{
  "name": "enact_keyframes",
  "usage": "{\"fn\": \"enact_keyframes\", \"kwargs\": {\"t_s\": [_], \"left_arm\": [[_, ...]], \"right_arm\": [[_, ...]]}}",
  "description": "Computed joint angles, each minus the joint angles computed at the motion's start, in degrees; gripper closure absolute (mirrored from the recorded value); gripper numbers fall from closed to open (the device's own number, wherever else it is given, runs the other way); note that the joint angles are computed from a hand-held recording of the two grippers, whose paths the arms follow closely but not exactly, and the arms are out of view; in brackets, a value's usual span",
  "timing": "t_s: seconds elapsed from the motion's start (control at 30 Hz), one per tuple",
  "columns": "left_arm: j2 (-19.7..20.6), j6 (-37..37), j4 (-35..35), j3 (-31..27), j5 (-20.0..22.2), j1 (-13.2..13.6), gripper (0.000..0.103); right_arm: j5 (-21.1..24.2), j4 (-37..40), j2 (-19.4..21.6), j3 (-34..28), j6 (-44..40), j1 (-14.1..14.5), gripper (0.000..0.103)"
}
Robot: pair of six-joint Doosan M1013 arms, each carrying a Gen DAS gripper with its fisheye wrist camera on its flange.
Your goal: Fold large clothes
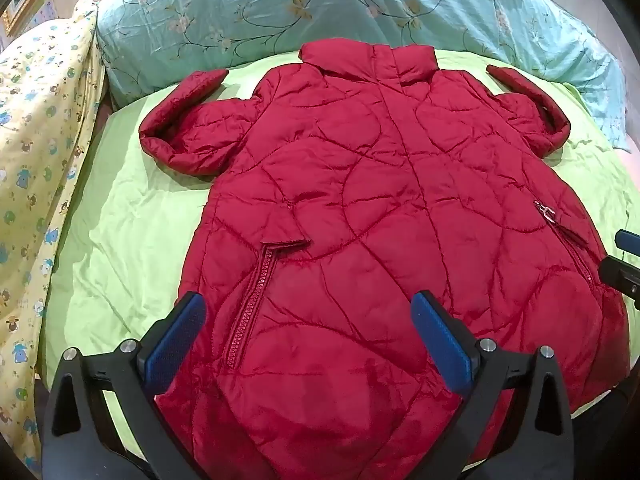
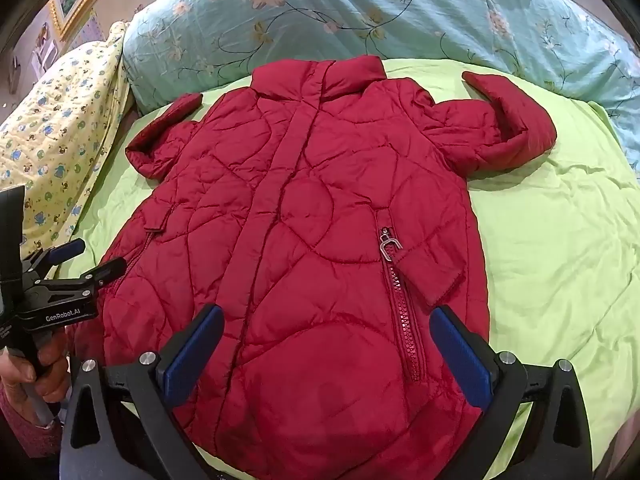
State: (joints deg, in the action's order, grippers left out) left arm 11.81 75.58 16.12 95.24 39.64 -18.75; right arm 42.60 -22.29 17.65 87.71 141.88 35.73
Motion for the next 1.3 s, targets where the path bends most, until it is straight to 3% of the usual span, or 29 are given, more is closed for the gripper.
{"fn": "enact_keyframes", "kwargs": {"t_s": [0.67,1.2,1.3], "left_arm": [[0.09,0.44,-0.19,-0.41,0.42,0.16,0.0],[1.22,1.04,-1.3,-1.21,0.87,0.29,0.0],[1.36,0.5,-0.42,-1.03,0.01,0.36,0.0]], "right_arm": [[0.49,-0.41,0.11,-0.51,0.33,0.04,0.0],[5.6,-0.65,1.47,-2.33,-1.34,-0.5,0.0],[4.11,-1.29,1.3,-1.89,-0.64,-0.62,0.0]]}}
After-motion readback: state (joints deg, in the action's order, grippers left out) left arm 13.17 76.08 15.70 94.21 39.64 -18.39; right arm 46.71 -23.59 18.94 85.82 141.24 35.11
